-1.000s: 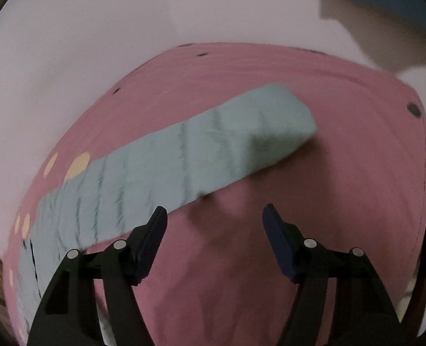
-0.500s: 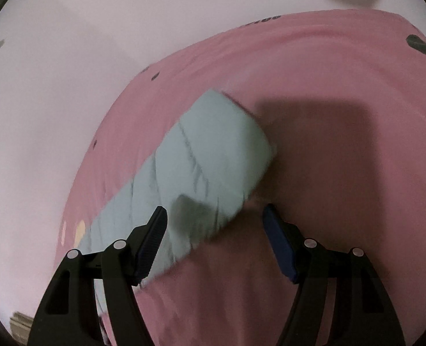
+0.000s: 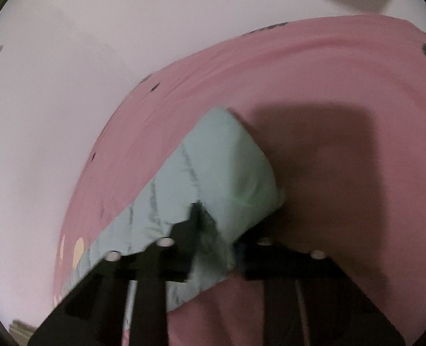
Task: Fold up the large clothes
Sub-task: 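Fold the held sleeve across the jacket body with the right gripper, then release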
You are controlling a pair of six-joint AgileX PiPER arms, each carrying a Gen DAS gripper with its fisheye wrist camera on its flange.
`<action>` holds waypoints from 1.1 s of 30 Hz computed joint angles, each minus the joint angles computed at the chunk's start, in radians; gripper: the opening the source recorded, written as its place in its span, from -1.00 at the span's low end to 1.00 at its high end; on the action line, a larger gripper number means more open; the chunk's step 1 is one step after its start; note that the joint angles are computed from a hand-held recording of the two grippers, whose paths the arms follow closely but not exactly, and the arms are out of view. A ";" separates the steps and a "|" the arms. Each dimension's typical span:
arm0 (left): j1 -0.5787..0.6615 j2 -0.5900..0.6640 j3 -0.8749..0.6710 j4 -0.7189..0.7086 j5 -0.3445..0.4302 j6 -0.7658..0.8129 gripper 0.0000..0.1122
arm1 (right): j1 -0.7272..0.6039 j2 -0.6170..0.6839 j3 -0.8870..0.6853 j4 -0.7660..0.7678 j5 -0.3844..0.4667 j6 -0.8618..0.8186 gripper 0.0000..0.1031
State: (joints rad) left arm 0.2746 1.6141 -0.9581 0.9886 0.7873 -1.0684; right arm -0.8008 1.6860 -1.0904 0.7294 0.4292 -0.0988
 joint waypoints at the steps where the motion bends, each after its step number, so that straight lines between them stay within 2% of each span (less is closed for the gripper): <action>1: 0.000 0.000 -0.001 -0.003 -0.001 0.001 0.80 | 0.007 -0.003 -0.006 0.003 -0.003 -0.016 -0.86; 3: 0.004 -0.001 -0.001 -0.008 -0.007 0.005 0.80 | 0.044 -0.027 -0.009 -0.041 -0.026 0.005 -0.88; 6: 0.012 -0.002 -0.009 -0.021 -0.010 0.021 0.80 | 0.136 -0.077 -0.027 -0.190 -0.050 0.127 -0.90; 12: 0.017 -0.004 -0.010 -0.028 -0.014 0.028 0.80 | 0.414 -0.097 -0.163 -0.458 -0.013 0.367 -0.90; 16: 0.028 -0.004 -0.013 -0.048 -0.028 0.043 0.80 | 0.643 -0.046 -0.280 -0.622 0.023 0.518 -0.90; 22: 0.034 -0.005 -0.011 -0.050 -0.034 0.048 0.80 | 0.908 0.103 -0.495 -0.754 0.095 0.631 -0.90; 25: 0.035 -0.005 -0.012 -0.057 -0.038 0.050 0.80 | 1.005 0.193 -0.614 -0.779 0.141 0.640 -0.90; 33: 0.033 -0.002 -0.012 -0.050 -0.036 0.045 0.80 | 1.205 0.351 -0.778 -0.816 0.248 0.654 -0.90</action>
